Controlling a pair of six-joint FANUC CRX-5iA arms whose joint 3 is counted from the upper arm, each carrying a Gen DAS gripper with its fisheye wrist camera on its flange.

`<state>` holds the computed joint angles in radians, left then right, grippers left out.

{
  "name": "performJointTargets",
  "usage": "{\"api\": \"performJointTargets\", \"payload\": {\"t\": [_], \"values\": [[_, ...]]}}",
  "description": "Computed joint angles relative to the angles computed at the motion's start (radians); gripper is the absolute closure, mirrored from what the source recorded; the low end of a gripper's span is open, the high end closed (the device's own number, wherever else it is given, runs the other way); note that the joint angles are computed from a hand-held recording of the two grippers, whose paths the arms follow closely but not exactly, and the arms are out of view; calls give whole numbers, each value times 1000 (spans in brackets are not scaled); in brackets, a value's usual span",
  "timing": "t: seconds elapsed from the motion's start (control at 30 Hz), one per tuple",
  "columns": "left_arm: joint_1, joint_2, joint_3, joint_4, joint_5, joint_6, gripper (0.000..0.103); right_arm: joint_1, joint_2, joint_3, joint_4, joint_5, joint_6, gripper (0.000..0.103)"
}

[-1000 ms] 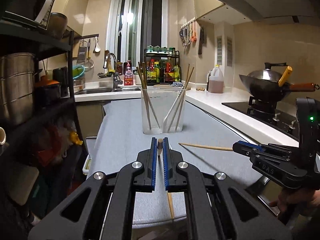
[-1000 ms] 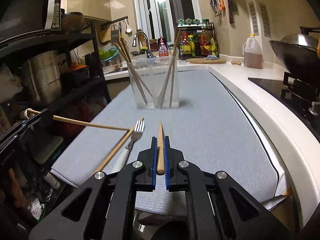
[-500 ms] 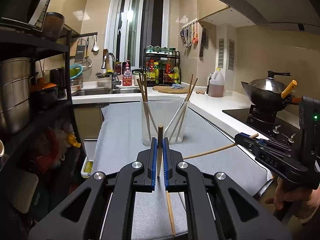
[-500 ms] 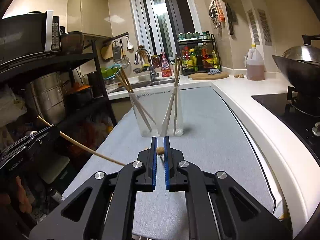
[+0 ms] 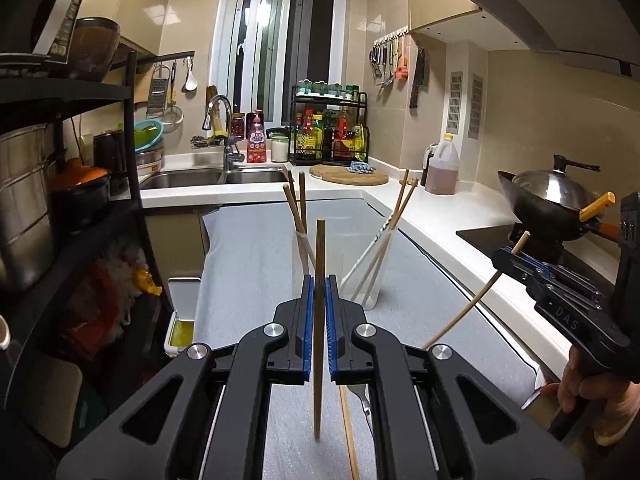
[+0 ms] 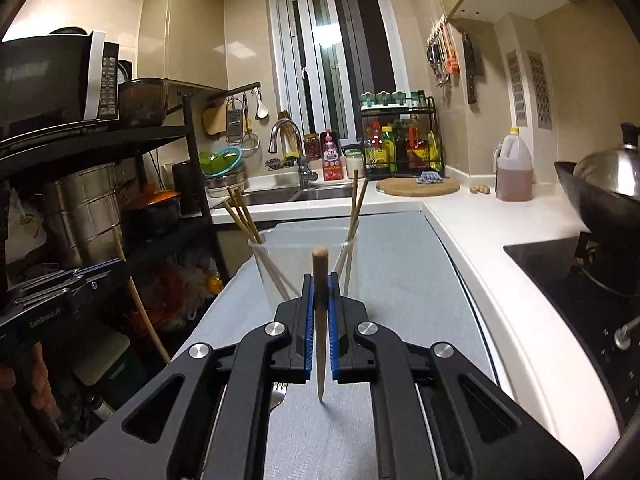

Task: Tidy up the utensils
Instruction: 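Lift both held chopsticks up toward the clear container, then hold both chopsticks upright above the clear container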

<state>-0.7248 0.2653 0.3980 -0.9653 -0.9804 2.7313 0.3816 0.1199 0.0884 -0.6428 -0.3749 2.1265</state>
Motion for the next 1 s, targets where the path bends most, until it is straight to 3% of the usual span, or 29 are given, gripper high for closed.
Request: {"api": "performJointTargets", "payload": {"t": [0.17,0.6,1.0], "values": [[31,-1,30,39,21,-58,97,14,19,48,74,-21,-48,96],[82,40,185,39,103,-203,97,32,87,261,129,-71,-57,96],[139,145,380,59,182,-311,97,59,213,486,217,-97,-123,97]]}}
